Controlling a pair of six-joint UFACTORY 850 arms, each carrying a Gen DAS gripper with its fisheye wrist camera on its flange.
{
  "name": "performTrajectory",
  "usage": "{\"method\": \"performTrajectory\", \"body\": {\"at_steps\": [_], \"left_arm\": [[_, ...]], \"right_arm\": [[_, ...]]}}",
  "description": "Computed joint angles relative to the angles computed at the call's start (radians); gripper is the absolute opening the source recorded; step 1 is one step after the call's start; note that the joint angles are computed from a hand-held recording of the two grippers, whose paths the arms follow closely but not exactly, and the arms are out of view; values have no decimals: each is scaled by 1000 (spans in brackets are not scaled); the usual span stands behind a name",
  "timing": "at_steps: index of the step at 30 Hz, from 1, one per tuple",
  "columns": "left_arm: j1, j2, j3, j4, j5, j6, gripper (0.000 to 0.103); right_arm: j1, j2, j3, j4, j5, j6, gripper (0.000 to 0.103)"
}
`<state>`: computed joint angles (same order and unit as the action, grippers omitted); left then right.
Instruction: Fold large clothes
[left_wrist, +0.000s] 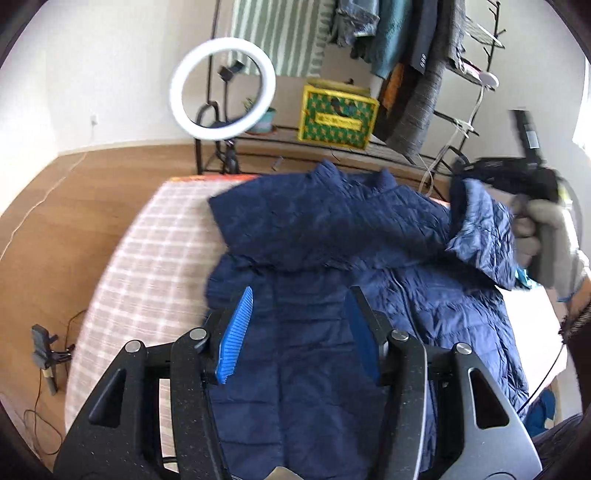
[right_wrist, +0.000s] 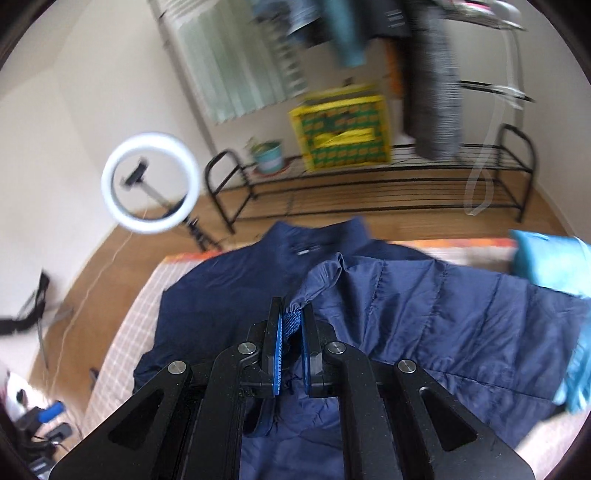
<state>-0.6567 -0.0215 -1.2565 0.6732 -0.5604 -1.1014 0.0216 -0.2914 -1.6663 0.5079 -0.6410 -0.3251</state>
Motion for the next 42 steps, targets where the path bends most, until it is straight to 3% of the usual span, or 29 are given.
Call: {"method": "performTrajectory", "body": {"at_steps": [8, 14, 20, 25, 28, 32, 37, 42], "left_arm": [[44, 50, 61, -54, 32, 31, 54], [70, 72, 89, -96, 36, 60, 54], [83, 82, 99, -120, 37, 64, 54], [81, 79, 89, -113, 38, 57, 54], [77, 76, 83, -98, 35, 47, 54], [76, 73, 81, -89, 36, 43, 54], [75, 78, 83, -68, 34, 21, 54], [70, 84, 94, -36, 17, -2, 54]], "right_arm": [[176, -201, -165, -131, -16, 81, 7], [243, -301, -276, -184, -34, 96, 7], [235, -380, -370, -226, -45, 140, 7], [194, -415, -377, -23, -99, 21, 12], [171, -437, -382, 136, -168, -53, 23], [136, -425, -343, 395, -261, -201, 35], [119, -331, -255, 442, -236, -253, 36], [102, -167, -91, 380, -156, -274, 36]]}}
